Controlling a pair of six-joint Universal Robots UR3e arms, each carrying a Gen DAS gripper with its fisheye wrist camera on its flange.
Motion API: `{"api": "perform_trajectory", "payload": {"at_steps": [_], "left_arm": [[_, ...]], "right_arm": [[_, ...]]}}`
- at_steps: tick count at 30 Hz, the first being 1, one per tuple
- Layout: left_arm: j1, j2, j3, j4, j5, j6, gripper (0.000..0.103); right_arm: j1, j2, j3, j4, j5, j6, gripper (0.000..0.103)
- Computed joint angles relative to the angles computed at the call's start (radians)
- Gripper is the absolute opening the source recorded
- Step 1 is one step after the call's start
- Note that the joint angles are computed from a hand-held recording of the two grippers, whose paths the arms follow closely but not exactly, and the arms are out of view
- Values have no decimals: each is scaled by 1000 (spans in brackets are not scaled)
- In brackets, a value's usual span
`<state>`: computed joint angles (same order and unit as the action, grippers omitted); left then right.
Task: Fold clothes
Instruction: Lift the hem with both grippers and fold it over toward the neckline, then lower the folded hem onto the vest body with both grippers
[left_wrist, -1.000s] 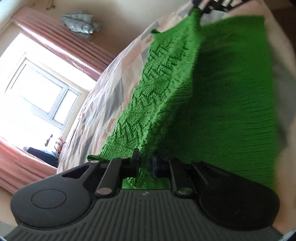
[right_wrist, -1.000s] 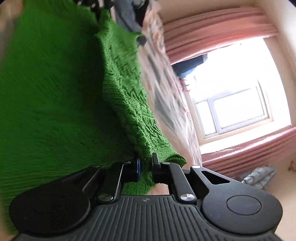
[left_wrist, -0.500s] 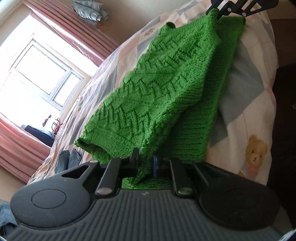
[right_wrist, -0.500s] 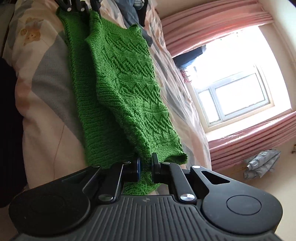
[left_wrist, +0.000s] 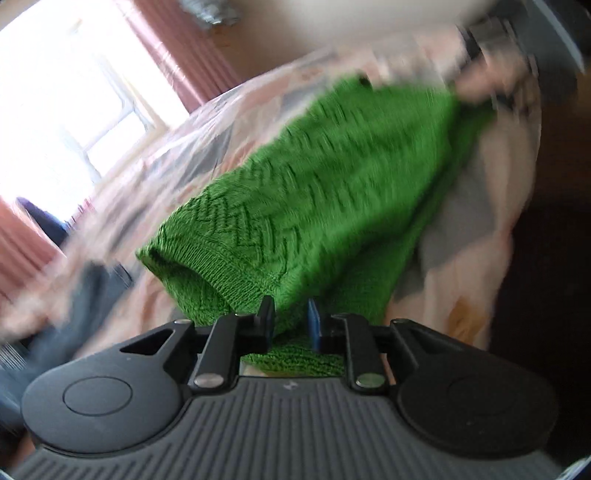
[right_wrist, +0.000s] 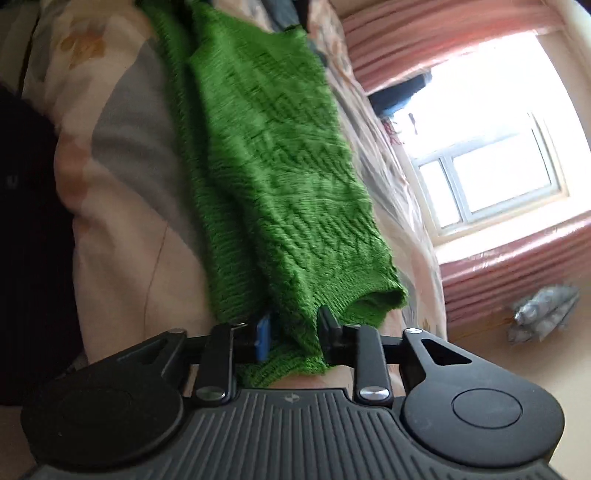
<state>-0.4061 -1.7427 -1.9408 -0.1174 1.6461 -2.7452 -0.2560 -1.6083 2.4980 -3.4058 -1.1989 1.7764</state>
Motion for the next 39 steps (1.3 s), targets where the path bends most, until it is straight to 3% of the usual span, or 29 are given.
{"api": "perform_trajectory", "payload": {"at_steps": [3, 6, 7, 10, 12, 16, 19, 21, 22, 24, 26, 27, 29, 34, 36, 39], "left_arm": [[66, 38, 21, -7, -115, -114, 18], [79, -61, 105, -19, -122, -181, 18], [70, -104, 142, -59, -98, -188, 18], [58, -165, 146, -102, -48, -182, 18], [96, -127, 158, -135, -99, -204, 17], [190, -112, 274, -130, -192, -265, 17], [210, -240, 470, -102, -147, -276, 17], [233, -348, 623, -173, -155, -281, 9], [247, -386, 661, -190, -177, -278, 0], [265, -458, 716, -239, -189, -271, 0], [270, -520, 724, -252, -140, -277, 0], [283, -535, 694, -223, -149, -291, 0], [321, -524, 573, -91, -208, -356, 2], [345, -436, 498, -27, -244, -446, 0], [363, -397, 494, -9, -294, -480, 1], [350, -431, 590, -78, -276, -474, 2]], "right_arm": [[-102, -215, -74, 386, 155, 165, 32], [-142, -198, -199, 570, 294, 375, 35], [-131, -153, -239, 590, 308, 434, 35], [-54, -6, -321, 586, 213, 540, 35], [-45, 51, -368, 638, 185, 563, 35], [-89, 52, -541, 882, 275, 619, 35], [-81, 173, -685, 778, 344, 768, 40], [-27, 316, -817, 645, 289, 880, 40], [-4, 386, -892, 603, 262, 925, 40], [21, 518, -1044, 606, 242, 968, 40], [20, 648, -1187, 657, 275, 974, 38], [19, 709, -1263, 693, 282, 977, 37], [22, 784, -1351, 775, 202, 971, 29], [-45, 806, -1292, 734, 294, 1048, 26], [-43, 766, -1266, 714, 253, 1093, 26], [-57, 729, -1231, 632, 277, 1159, 27]]}}
